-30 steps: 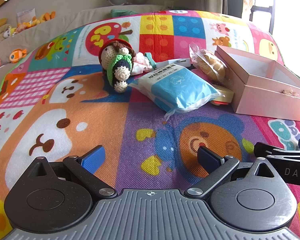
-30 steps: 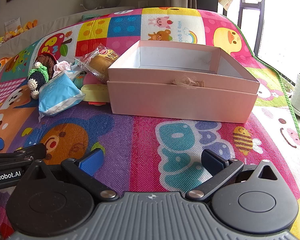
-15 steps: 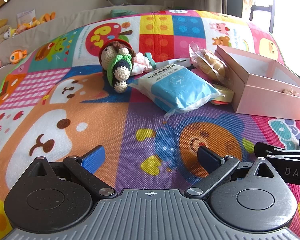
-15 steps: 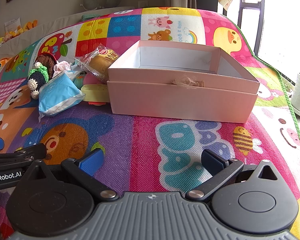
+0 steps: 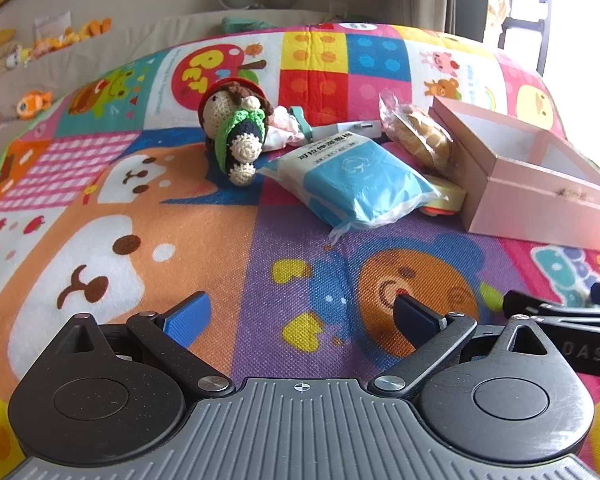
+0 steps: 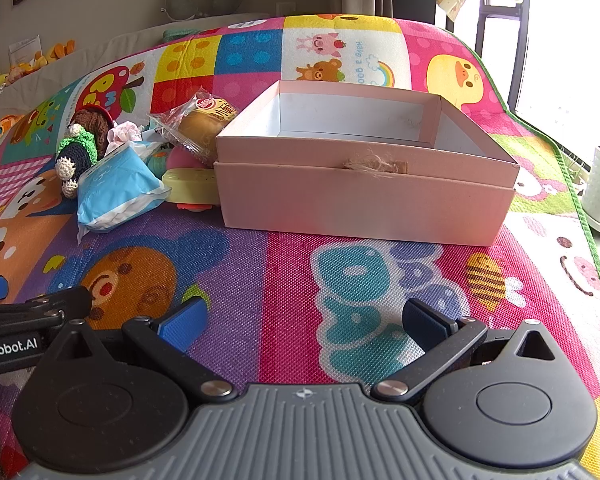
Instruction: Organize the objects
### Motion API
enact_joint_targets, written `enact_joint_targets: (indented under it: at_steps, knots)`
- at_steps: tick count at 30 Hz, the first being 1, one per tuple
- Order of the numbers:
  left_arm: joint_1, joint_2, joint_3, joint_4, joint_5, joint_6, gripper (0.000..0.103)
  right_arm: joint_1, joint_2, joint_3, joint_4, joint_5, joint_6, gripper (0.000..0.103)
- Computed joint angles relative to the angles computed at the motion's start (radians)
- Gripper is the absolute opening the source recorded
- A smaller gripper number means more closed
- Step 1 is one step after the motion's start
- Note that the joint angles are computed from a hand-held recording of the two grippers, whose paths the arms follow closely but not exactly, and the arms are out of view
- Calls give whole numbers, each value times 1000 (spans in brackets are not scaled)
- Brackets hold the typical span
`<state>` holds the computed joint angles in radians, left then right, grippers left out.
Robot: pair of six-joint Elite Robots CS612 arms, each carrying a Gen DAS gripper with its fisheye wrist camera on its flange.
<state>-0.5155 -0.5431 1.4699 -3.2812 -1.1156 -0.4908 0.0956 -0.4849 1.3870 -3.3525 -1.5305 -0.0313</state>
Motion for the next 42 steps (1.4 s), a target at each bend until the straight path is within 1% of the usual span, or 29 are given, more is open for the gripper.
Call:
enact_joint_targets:
  at_steps: [2,3,5,6,7,9,10,12,13,15,18,20,21,22,23,24,27,29,31,33,34,36,38,39,40,42]
  knots:
    - [14,-14,9,-34,-57,-41,100,0,0,0,0,0,0,103]
    - [21,-18,6,-54,-74,-57,100,0,0,0,1,-1,-1,103]
    - [31,-19,-20,-81,-93,-63,100,0,0,0,0,1,1,103]
    - [35,-12,-47,-78,-90,-58,100,1,0,0,0,-2,-1,103]
    - [38,-3,-79,-56,-79,-55,100,2,0,1,-1,-4,-2,103]
    - [50,27,-167,31,-87,-31,100,3,0,2,-2,-3,1,103]
    - [56,43,-212,100,-93,-29,100,4,-1,4,-4,-1,3,103]
    - [66,73,-293,238,-96,-53,99,-1,0,-1,0,5,4,103]
    - [70,86,-322,276,-100,-61,99,0,0,-1,0,5,5,103]
    - [73,103,-354,324,-110,-58,99,-1,1,-1,0,5,4,103]
    - [81,113,-377,389,-162,-67,98,1,3,-6,3,-1,0,103]
    - [78,115,-373,373,-149,-50,95,1,3,-5,2,-1,-1,103]
    - [77,114,-371,374,-143,-41,90,1,3,-6,3,-1,-1,103]
    - [76,113,-369,374,-134,-33,80,1,3,-6,3,-1,-1,103]
    - [74,109,-363,370,-131,-24,73,2,4,-7,3,-2,-1,103]
    - [73,103,-355,370,-130,-18,70,2,4,-7,3,-2,-1,103]
    - [76,82,-311,334,-160,-4,63,2,2,-5,4,2,-1,103]
    - [74,62,-264,297,-169,35,61,-4,-1,-3,13,25,-21,103]
    - [73,30,-187,237,-199,79,58,-18,-15,5,55,85,-76,103]
    - [72,-3,-94,149,-250,115,57,-40,-35,27,95,165,-140,103]
    - [69,-16,-49,101,-260,134,57,-47,-43,42,98,188,-162,103]
    - [56,-34,23,13,-227,172,57,-56,-57,70,96,207,-195,103]
    - [43,-37,66,-60,-169,193,57,-56,-68,84,108,202,-207,103]
    - [41,-34,75,-88,-150,186,57,-54,-72,79,130,196,-206,103]
    - [44,-31,78,-110,-147,171,57,-52,-75,70,164,188,-201,103]
    - [55,-23,73,-133,-162,129,56,-45,-81,50,228,162,-189,103]
